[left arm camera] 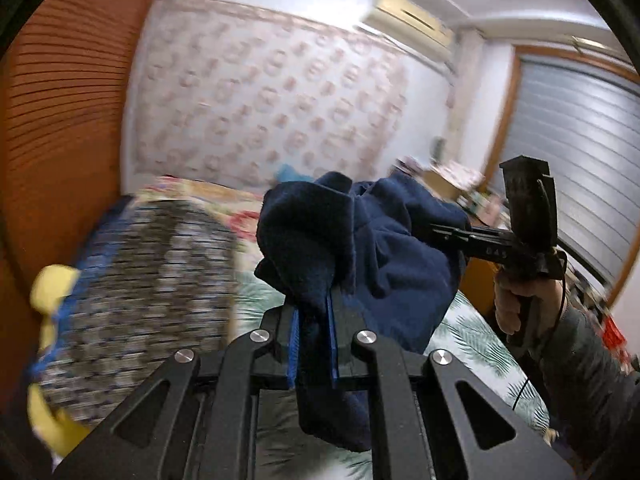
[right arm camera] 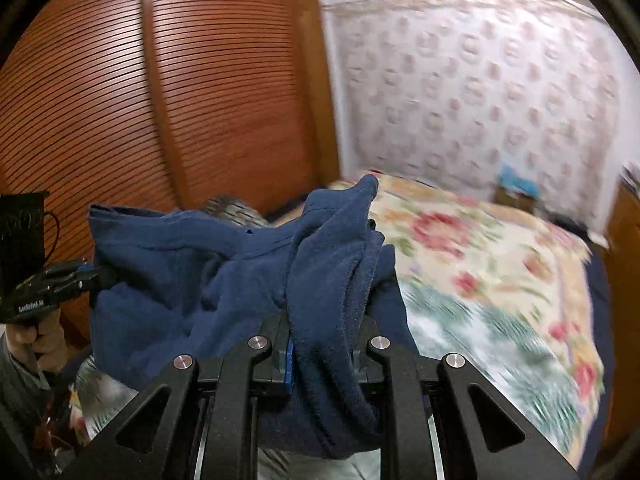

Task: Fold small clothes
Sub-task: 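Carry the folded shirt with both grippers onto the patterned cloth stack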

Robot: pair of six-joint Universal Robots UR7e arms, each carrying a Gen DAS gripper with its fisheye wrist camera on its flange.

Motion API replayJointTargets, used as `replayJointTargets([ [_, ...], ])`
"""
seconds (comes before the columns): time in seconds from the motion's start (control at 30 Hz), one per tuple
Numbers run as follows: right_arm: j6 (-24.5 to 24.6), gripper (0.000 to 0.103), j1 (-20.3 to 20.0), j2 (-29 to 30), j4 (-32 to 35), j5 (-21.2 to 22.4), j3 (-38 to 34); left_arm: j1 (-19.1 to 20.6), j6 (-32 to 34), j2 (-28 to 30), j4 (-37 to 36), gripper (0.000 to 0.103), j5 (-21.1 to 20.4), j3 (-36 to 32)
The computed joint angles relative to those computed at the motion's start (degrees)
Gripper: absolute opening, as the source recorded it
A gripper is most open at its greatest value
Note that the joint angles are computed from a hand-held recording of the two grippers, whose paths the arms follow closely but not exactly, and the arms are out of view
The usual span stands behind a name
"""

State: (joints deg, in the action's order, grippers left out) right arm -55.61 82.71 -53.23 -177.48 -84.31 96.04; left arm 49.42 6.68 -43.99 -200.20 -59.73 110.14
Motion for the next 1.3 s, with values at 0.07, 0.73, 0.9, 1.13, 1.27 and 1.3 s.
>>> replayJointTargets([
  [0.07, -1.1, 0.017, 2.3, 4.0, 2.2, -0.2, -4.5, 0.8, -0.6, -1.7, -2.4, 0.012, 1.7, 2.0],
  [0.73, -4.4, 0.024, 10.7, 40.2, 23.5, -11.1, -56.3, 6.4, 0.0, -2.5, -11.8, 0.012, 13.6, 8.6],
  [0.9, -1.6, 0.052, 10.8, 40.8, 15.2, -11.5, -55.4, 5.0, 8.4, -1.4, -19.7, 0.044, 15.4, 8.2],
  [1.13, -2.2, 0.054, 9.9, 34.1, 8.5, -1.1, -41.7, 6.0, 12.9, 0.1, -15.4, 0.083, 13.3, 4.1],
  [1.27, -3.9, 0.054, 9.9, 36.2, 13.4, -3.0, -43.9, 7.7, 9.9, 2.2, -6.0, 0.083, 13.6, 1.0],
  [1.3, -4.2, 0.054, 10.0, 37.9, 14.4, -4.6, -46.1, 8.1, 8.7, 2.5, -3.7, 0.083, 13.9, 0.6],
])
